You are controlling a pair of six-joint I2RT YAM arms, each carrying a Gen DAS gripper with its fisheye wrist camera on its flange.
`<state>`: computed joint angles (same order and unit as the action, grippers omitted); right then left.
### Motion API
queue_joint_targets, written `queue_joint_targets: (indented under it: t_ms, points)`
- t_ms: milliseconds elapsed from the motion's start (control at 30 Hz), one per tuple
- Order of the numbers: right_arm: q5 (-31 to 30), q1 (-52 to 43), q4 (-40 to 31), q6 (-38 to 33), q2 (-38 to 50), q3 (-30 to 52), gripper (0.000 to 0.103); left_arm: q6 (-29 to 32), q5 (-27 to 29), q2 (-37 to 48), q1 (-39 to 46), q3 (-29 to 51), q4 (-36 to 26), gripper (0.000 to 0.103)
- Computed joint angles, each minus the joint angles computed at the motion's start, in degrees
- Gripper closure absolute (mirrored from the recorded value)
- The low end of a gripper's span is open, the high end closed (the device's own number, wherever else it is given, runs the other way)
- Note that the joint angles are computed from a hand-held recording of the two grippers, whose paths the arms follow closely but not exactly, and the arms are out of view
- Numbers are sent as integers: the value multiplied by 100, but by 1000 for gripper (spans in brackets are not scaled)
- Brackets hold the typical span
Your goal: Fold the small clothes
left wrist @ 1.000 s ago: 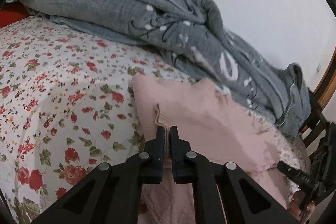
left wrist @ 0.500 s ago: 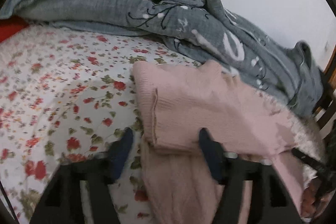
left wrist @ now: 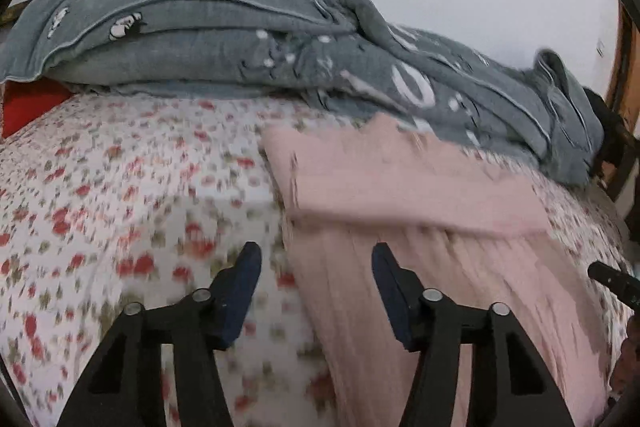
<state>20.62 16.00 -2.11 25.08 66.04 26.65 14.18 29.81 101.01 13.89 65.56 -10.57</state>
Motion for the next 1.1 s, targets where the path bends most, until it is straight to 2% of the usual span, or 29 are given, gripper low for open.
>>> queue_joint_targets:
  t_ms: [167, 267, 333, 400, 500, 600, 733, 767, 800, 833, 867, 967, 1100]
  points:
    - [-218, 430, -982, 556, -1287, -649, 67, 754, 897, -449, 587, -551, -1218, 50]
    - [219, 1218, -1498, 1134, -1952, -1028, 66, 1326, 1069, -1085, 938, -1158, -1479, 45]
    - [752, 2072, -1916, 1730, -2292, -1207, 63, 1769, 1252, -1300, 1228, -1322, -2048, 42]
    - [1021, 2666, -2151, 2159, -2474, -1316, 60, 2069, 1296, -1430, 1437, -1459, -2428, 42]
    - [1577, 3666, -2304, 2896, -2262, -1368, 60, 2301, 1217, -1800, 1683, -1869, -2354, 42]
    - [1952, 4180, -2228, 3352, -1719, -1347, 60, 2316, 1235, -1877, 1780, -2006, -2390, 42]
    - [1921, 4079, -1920, 3453, -1702, -1503, 61, 2338, 1197, -1954, 1843, -2211, -2313, 45]
    - [1879, 4027, -1865, 3407, -1786, -1539, 63, 2350, 1234, -1989, 1886, -2249, -2331, 56]
    - [1797, 3970, -1834, 3326, -1855, -1555, 78, 2398, 1315, -1942, 1913, -2213, -2416, 66]
    - [1738, 3927, -1851, 3260, -1918, -1557, 92, 2543, 1426, -1804, 1951, -2105, -2624, 85]
    - [1703, 3919, -1863, 3232, -2020, -1575, 93, 2623, 1476, -1680, 1979, -2019, -2773, 94]
    - [1942, 4238, -2223, 3474, -2485, -1580, 95, 2819, 1754, -1345, 2258, -1747, -3216, 96]
    - [2402, 4944, -3137, 4194, -3052, -1423, 96, 3398, 2163, -1062, 2753, -1330, -4068, 97]
